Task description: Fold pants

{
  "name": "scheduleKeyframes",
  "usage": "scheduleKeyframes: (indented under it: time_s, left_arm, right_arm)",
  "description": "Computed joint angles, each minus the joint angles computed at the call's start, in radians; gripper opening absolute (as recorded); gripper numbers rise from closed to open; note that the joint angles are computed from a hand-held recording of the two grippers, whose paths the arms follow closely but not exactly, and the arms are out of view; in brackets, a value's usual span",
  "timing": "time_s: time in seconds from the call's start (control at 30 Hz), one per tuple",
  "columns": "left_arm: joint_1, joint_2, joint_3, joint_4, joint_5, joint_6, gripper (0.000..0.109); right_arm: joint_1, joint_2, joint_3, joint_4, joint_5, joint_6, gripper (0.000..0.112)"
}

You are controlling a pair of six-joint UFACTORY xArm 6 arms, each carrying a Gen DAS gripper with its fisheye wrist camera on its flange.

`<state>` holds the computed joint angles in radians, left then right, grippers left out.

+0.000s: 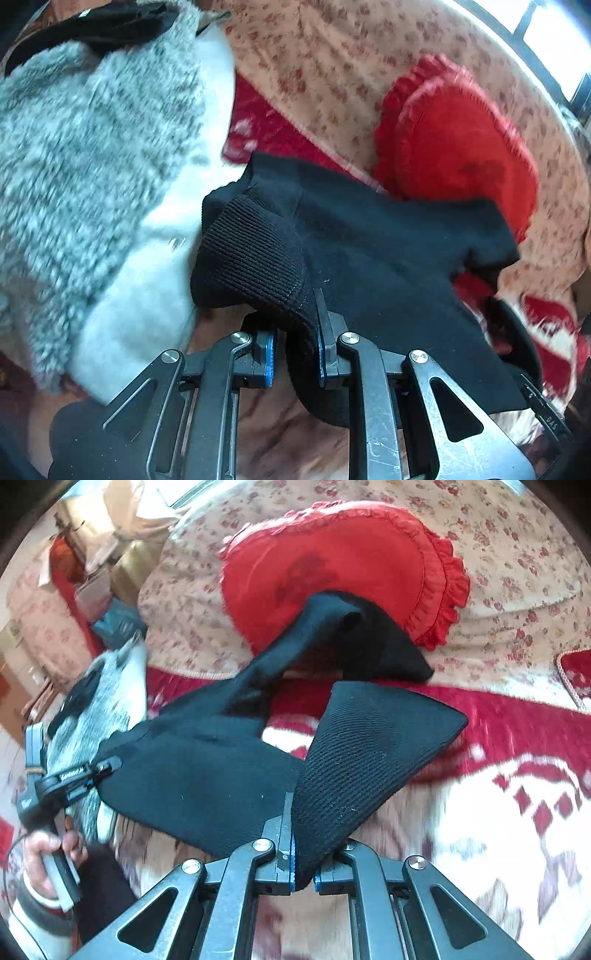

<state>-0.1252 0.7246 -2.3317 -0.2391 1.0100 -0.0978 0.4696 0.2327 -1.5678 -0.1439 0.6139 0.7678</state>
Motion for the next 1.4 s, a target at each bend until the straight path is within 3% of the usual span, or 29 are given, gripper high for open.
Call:
scheduleKeyframes:
  time_s: [0.07, 0.13, 0.3, 0.47, 0.6, 0.7, 0.83, 0.9, 0.93, 1.0, 1.07, 1.2, 1.4]
  left_arm:
    - [-0.002, -0.017, 0.044, 0.017, 0.007, -0.004, 0.015]
    - [-0.001, -0.023, 0.063, 0.029, 0.032, -0.015, 0.015]
    - [0.012, -0.037, 0.046, 0.040, 0.072, -0.037, 0.021]
    - [0.009, -0.124, 0.156, 0.093, -0.005, -0.030, 0.022]
    - [-0.003, -0.156, 0.192, 0.118, -0.031, -0.018, 0.022]
    - [-0.008, -0.165, 0.195, 0.106, -0.039, -0.012, 0.022]
    - [-0.007, -0.173, 0.192, 0.097, -0.055, -0.029, 0.023]
    - [-0.006, -0.153, 0.155, 0.090, -0.036, -0.032, 0.034]
    - [-0.004, -0.150, 0.149, 0.077, -0.034, -0.031, 0.042]
    - [-0.004, -0.150, 0.149, 0.068, -0.041, -0.032, 0.046]
    - [-0.009, -0.149, 0.147, 0.067, -0.040, -0.031, 0.046]
    - [-0.021, -0.157, 0.164, 0.048, -0.049, -0.014, 0.046]
    - [-0.043, -0.147, 0.183, 0.052, -0.020, 0.014, 0.046]
  right_arm:
    - [0.005, -0.001, 0.021, 0.028, 0.035, -0.011, 0.008]
    - [0.000, -0.008, 0.045, 0.081, 0.073, -0.022, 0.025]
    - [-0.028, -0.114, 0.153, 0.019, 0.029, 0.049, 0.040]
    - [-0.032, -0.120, 0.080, -0.174, 0.145, 0.145, 0.042]
    - [-0.045, -0.046, -0.042, -0.244, 0.215, 0.122, 0.043]
    - [-0.082, 0.026, -0.125, -0.222, 0.269, 0.137, 0.043]
    - [-0.138, 0.101, -0.168, -0.146, 0.274, 0.147, 0.043]
    - [-0.168, 0.121, -0.144, -0.071, 0.229, 0.164, 0.035]
    - [-0.176, 0.103, -0.097, -0.064, 0.164, 0.186, 0.027]
    - [-0.185, 0.067, -0.030, -0.058, 0.061, 0.207, 0.004]
    - [-0.186, 0.026, 0.020, -0.041, -0.005, 0.190, 0.004]
    - [-0.153, -0.103, 0.071, -0.229, 0.114, 0.229, 0.004]
    - [-0.109, -0.301, 0.203, -0.287, 0.362, 0.216, 0.004]
